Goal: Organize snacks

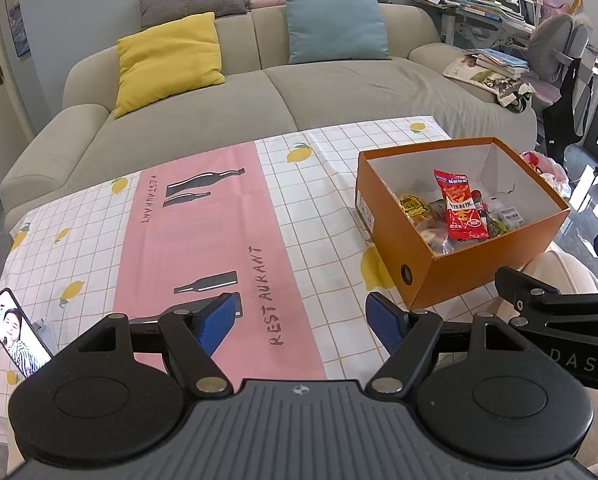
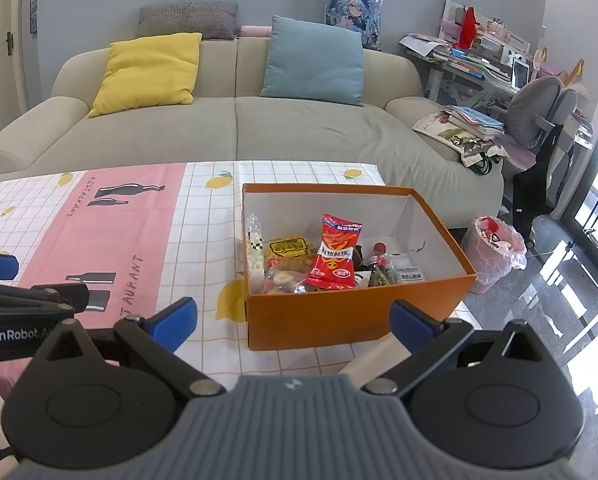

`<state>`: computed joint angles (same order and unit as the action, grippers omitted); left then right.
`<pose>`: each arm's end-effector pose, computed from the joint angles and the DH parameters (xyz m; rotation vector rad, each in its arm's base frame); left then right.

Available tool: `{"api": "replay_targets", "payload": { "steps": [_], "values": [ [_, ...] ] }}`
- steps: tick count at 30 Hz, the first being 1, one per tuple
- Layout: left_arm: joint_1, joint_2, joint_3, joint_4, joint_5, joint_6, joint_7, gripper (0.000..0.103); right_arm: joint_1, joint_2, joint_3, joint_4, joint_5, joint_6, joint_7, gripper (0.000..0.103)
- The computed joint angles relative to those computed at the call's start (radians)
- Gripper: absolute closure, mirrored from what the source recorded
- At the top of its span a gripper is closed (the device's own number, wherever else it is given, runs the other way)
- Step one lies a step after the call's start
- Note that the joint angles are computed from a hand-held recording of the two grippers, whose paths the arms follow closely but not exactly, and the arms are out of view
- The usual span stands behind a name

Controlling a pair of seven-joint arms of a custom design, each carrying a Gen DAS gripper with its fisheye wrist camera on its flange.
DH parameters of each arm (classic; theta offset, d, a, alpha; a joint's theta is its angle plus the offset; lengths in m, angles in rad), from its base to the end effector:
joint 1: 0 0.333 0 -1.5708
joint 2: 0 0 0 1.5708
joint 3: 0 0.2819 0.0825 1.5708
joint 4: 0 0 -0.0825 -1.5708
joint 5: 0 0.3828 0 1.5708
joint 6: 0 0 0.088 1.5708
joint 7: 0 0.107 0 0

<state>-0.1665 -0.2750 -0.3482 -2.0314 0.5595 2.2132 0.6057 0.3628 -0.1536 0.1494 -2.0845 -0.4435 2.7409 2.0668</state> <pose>0.4579 -0.2576 0.5772 -1.9119 1.5651 -0.5011 0.4805 0.2941 0.5515 -1.9650 1.3580 -0.7054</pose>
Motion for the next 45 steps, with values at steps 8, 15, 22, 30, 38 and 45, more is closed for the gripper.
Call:
{"api": "replay_targets", "payload": {
  "steps": [8,15,22,30,38,45],
  "values": [
    [0.0,-0.002,0.002,-0.002,0.0,0.003,0.001,0.016,0.0,0.0,0.001,0.001,-0.001,-0.001,0.001,0.003],
    [0.0,-0.001,0.001,-0.001,0.0,0.002,0.002,0.016,0.0,0.0,0.001,0.002,-0.002,-0.003,0.002,0.003],
    [0.001,-0.002,-0.001,0.0,0.004,-0.001,-0.006,0.016,0.001,0.001,0.002,0.004,-0.004,-0.006,0.006,0.003],
    [-0.001,0.002,0.0,0.003,0.007,-0.006,-0.012,0.016,0.001,0.001,-0.015,-0.007,0.037,0.013,-0.053,0.003],
    [-0.002,0.0,0.001,0.004,0.003,-0.009,-0.01,0.016,-0.004,0.001,-0.016,-0.008,0.064,0.013,-0.085,0.003],
    [-0.004,0.001,-0.002,0.006,0.007,-0.016,-0.022,0.016,-0.005,0.0,-0.021,-0.009,0.088,0.011,-0.111,0.003]
  ]
}}
